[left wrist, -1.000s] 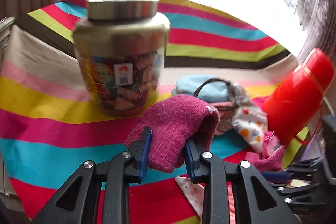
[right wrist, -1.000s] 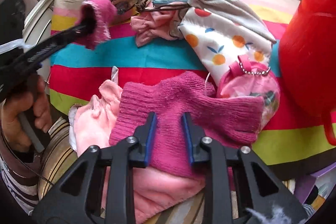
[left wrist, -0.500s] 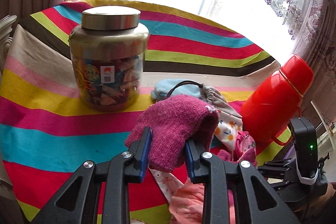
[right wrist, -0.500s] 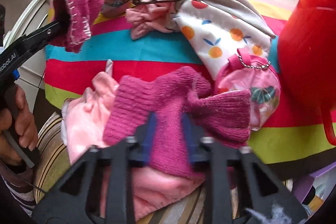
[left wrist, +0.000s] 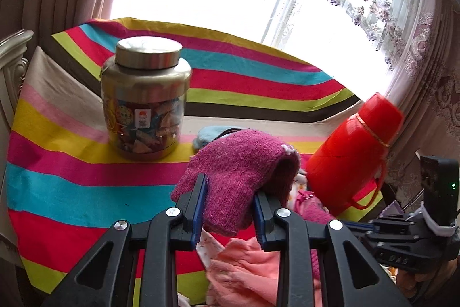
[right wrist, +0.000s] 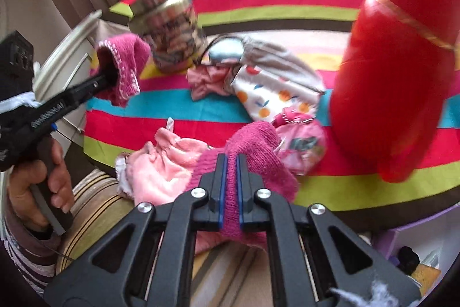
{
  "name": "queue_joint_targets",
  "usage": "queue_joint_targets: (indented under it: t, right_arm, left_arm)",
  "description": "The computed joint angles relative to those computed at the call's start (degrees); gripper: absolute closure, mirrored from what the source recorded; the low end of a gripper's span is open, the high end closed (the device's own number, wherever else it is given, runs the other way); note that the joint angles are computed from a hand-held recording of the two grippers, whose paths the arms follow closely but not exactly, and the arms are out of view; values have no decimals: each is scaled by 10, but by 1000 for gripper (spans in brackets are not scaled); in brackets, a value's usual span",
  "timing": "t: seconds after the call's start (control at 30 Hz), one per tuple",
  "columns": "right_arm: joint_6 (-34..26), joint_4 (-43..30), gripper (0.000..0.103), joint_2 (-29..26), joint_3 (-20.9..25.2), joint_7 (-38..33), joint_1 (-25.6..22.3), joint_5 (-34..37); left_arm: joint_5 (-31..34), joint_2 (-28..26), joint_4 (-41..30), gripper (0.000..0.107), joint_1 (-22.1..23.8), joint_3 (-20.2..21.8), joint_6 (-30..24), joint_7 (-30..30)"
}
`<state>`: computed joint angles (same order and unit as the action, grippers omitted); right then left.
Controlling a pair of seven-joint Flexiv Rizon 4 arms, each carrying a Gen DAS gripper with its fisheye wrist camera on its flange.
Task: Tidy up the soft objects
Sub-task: 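Carry both pink socks into the box and open both grippers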
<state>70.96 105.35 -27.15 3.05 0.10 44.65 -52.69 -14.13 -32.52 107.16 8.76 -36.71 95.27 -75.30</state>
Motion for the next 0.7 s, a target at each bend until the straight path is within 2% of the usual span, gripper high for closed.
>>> queue_joint_targets:
  t: [0.1,0.17,0.27,0.37,0.5,0.63,0.7]
  right_arm:
    - [6,34,94,35,-25,60,8,-54]
    - [-4,60,95,60,-26,107,5,-95]
    - [-34,104,94,106,-13,159,-9,-136]
    - [-73,157,94,160,12,195,-30,-148]
    - [-134,204,94,215,52,214,-57,-129]
    - [-196,243,94,267,97,222,-84,-93]
    - [-254,251,94,285,124,211,-90,-58]
  left_arm:
    - [4,2,8,77,15,-29,0,5]
    - [8,1,12,77,26,-55,-2,11]
    - [13,-3,13,77,37,-89,-12,22]
    - [14,-13,8,77,43,-125,-27,38]
    - [7,-28,0,77,36,-162,-50,60]
    - [-9,-36,-15,77,6,-175,-86,89]
    - [-21,-38,-19,77,-7,-179,-101,105]
